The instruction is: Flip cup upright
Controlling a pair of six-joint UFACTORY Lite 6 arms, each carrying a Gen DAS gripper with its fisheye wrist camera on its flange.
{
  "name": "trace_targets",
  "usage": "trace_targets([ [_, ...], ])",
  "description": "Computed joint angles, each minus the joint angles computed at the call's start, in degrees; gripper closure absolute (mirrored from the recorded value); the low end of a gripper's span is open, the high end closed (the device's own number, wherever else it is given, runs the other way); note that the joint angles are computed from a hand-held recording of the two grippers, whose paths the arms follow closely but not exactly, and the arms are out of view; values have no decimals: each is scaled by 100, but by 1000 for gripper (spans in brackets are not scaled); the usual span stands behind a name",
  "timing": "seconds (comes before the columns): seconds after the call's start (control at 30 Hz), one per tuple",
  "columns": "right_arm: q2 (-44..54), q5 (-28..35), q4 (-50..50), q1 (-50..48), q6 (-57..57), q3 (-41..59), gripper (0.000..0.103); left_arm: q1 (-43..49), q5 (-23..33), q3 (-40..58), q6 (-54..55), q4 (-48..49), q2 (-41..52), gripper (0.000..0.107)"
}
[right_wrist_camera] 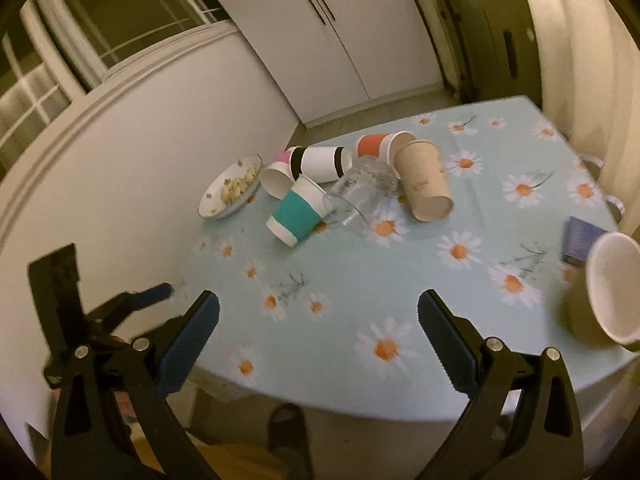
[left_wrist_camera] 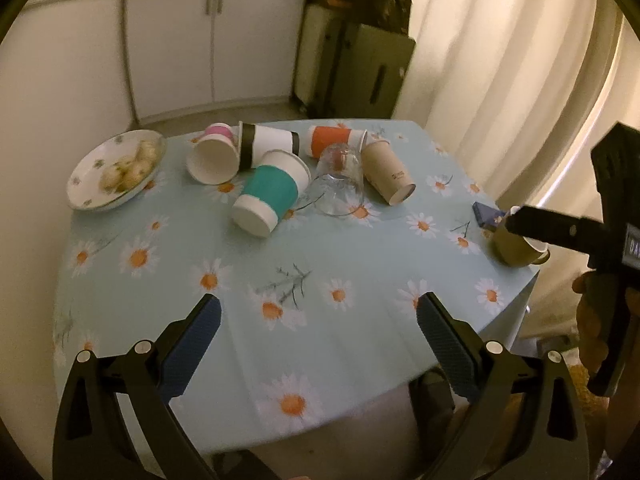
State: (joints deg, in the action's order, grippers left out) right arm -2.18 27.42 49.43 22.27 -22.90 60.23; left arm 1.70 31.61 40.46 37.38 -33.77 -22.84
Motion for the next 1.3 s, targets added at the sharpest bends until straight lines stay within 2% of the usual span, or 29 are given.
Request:
trace_targets([
  [0.13, 1132, 384, 223, -247, -30, 1065, 9, 43, 161, 1329, 163, 40, 1528, 12],
  [0.2, 1509, 547, 444, -375, -202, 1368, 11, 0, 396, 2132, 87, 271, 2409, 12],
  [0.3, 2065, 855, 787, -589, -412, 1737, 15, -143, 406, 3007, -380, 948, 3359, 12],
  [0.4, 2548, 1181, 1048, -775, -546, 2049, 24, -236, 516, 3706, -656, 1328, 4034, 12],
  [0.5, 2992, 1509, 1387, -916, -699, 2314, 25, -399, 754, 4518, -917, 1831, 4751, 18],
  [0.73, 3488, 1904, 1522, -949, -704, 2632, 26, -668, 1438, 6363, -1327, 2718, 6332, 19],
  [0.83, 3602, 1942, 1468, -1026, -673, 2687, 26, -681, 1736, 7077, -1364, 2858, 6892, 19],
  [0.93, 3668, 1989, 1436, -1132, -644, 2697, 26, -688, 1998, 7660, -1357, 2995, 7346, 26],
  [1.0, 3722, 1993, 1410, -1154, -610, 2747, 26, -712, 1990, 7722, -1375, 3097, 7425, 30],
  [1.13, 3771, 1996, 1358, -1147, -575, 2781, 26, -741, 2172, 8151, -1351, 3189, 7760, 30],
  [1.2, 3779, 1994, 1297, -1122, -536, 2797, 26, -731, 2281, 8363, -1343, 3216, 7889, 44],
  [1.3, 3833, 1974, 1280, -1101, -501, 2859, 26, -669, 2450, 8668, -1241, 3181, 8065, 47],
])
